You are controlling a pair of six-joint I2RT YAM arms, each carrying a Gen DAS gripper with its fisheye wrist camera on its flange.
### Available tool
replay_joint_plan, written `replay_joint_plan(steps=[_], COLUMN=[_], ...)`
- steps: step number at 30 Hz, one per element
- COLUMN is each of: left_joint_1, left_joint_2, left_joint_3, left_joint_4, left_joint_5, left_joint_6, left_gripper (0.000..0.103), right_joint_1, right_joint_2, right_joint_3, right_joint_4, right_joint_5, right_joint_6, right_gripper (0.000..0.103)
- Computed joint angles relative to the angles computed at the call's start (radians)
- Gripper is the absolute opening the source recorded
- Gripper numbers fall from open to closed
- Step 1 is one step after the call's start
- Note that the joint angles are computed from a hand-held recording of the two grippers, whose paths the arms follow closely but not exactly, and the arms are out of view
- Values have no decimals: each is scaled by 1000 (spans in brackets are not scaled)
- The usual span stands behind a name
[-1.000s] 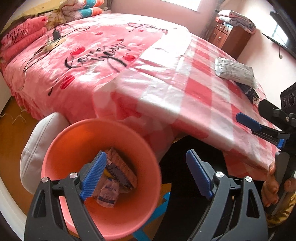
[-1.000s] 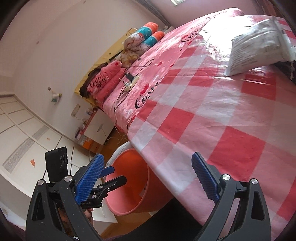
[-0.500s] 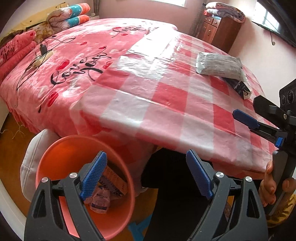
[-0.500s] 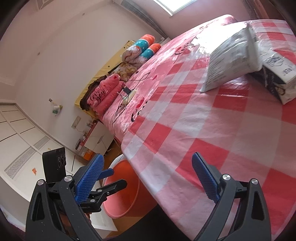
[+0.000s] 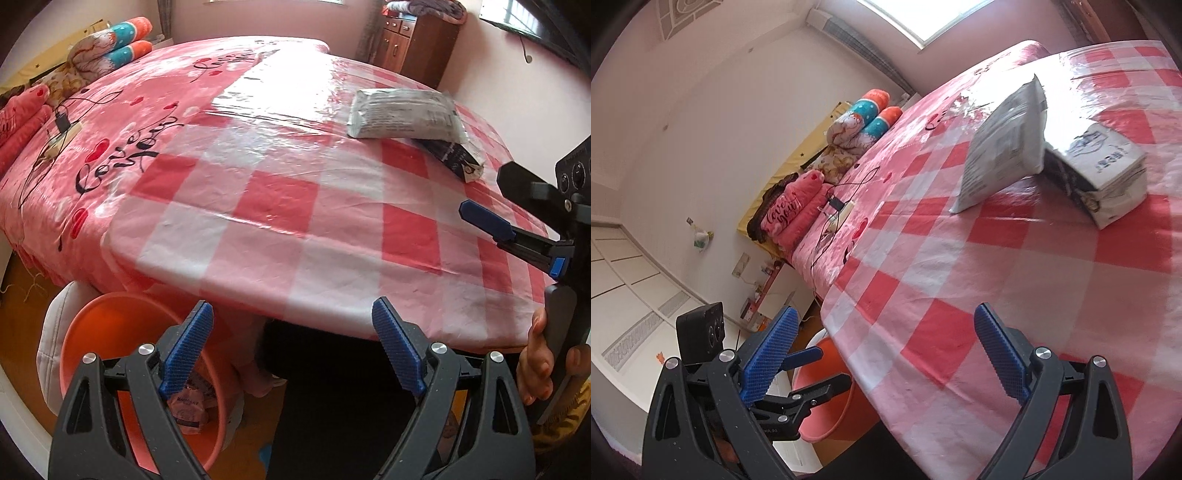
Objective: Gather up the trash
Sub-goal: 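Move both open tools back over the remaining trash on the sheet, then grasp the grey foil snack pack with the left tool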
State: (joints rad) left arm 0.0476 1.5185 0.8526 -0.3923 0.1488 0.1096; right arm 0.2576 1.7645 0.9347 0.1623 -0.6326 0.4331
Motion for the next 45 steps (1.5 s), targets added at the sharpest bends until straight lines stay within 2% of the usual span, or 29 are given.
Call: replay_joint_plan(steps=[18,21,27,31,34,37,41,45], left_joint_1=[-178,-191,-186,-215,-245,-271,-288,-310], left_joint_2=[87,116,227,296,373,495,700,940], left_joint_3=[118,175,362,479,599,784,1104,1510], left_joint_4=[1,-18,-78,-64,-56,-115,-277,-503], left_joint_5=[-49,-6,187,206,139,38,-52,-118], left_joint_6=[-45,-73,-218,-336,-401,-453,-465,-442], left_gripper=[88,88,88,88,88,88,88,88], right_joint_1=[-156,-188,-265,-305,-322,-324,-330,-339], right_joint_2=[-38,-51,-46,-38,-36,-33,-29,-32], right_joint_3=[-52,-59,-68,-75,-80,-83,-81,-78], right_joint_4=[57,63,97,118,127,136,136,123], right_joint_5=[-45,-38,-64,-90,-110,-119,-135,-155], right_joint_6=[9,1,30,50,51,50,36,18], right_gripper=[95,95,95,95,95,95,95,95])
